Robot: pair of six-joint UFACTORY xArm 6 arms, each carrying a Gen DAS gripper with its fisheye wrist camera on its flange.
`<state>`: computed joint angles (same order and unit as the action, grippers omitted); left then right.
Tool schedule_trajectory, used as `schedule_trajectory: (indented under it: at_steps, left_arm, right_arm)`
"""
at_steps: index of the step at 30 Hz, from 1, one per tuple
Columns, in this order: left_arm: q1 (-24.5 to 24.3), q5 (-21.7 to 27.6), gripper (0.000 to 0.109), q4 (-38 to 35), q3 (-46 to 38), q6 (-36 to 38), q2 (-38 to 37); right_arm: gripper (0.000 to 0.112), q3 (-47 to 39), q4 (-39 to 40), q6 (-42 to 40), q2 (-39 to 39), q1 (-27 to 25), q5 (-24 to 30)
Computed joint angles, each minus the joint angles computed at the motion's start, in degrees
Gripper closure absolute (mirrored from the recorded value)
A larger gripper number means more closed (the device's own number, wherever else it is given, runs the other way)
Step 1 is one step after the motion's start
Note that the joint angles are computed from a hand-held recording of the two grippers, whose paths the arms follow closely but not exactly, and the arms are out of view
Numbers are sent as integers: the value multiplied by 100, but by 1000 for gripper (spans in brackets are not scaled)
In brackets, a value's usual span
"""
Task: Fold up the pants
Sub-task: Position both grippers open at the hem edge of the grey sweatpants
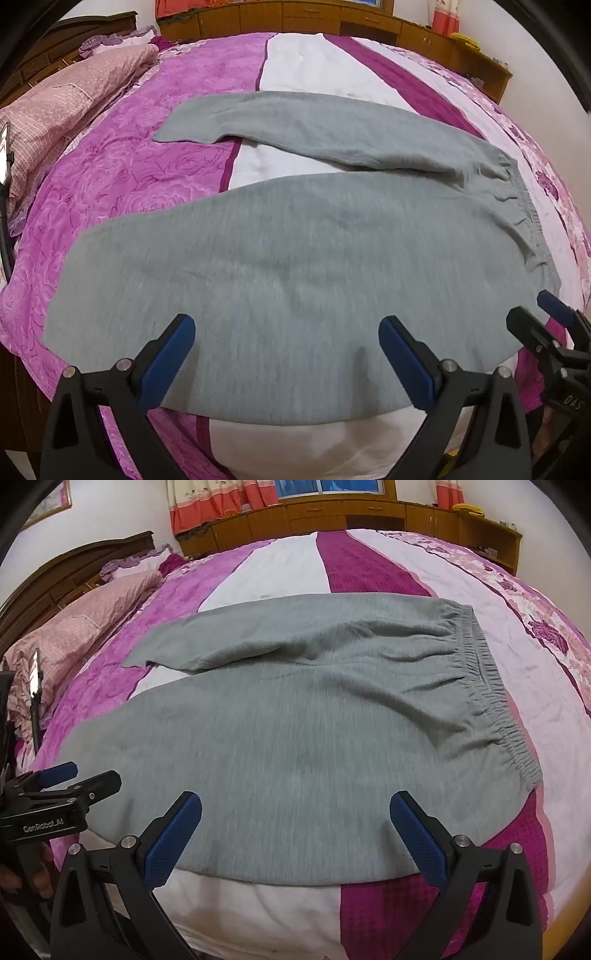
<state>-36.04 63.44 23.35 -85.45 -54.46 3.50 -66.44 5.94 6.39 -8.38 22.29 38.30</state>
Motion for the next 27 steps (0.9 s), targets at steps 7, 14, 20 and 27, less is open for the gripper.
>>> schedule_trajectory:
  at_steps: [7,14,20,27]
  left_arm:
    - [28,-60,7,36,78,7,-57]
    - [36,-84,7,43,82,12,-53]
    - [-37,13,7,90,-17,-22,19]
    - [-33,-23,7,48,11,-9,5]
  right_arm:
    - [14,5,7,-7,7,-3,-9]
    - [14,21,7,-2,6,0,-25]
    - [14,16,7,-15,18,-5,-24]
    - [14,43,-53,21,11,-7,-39]
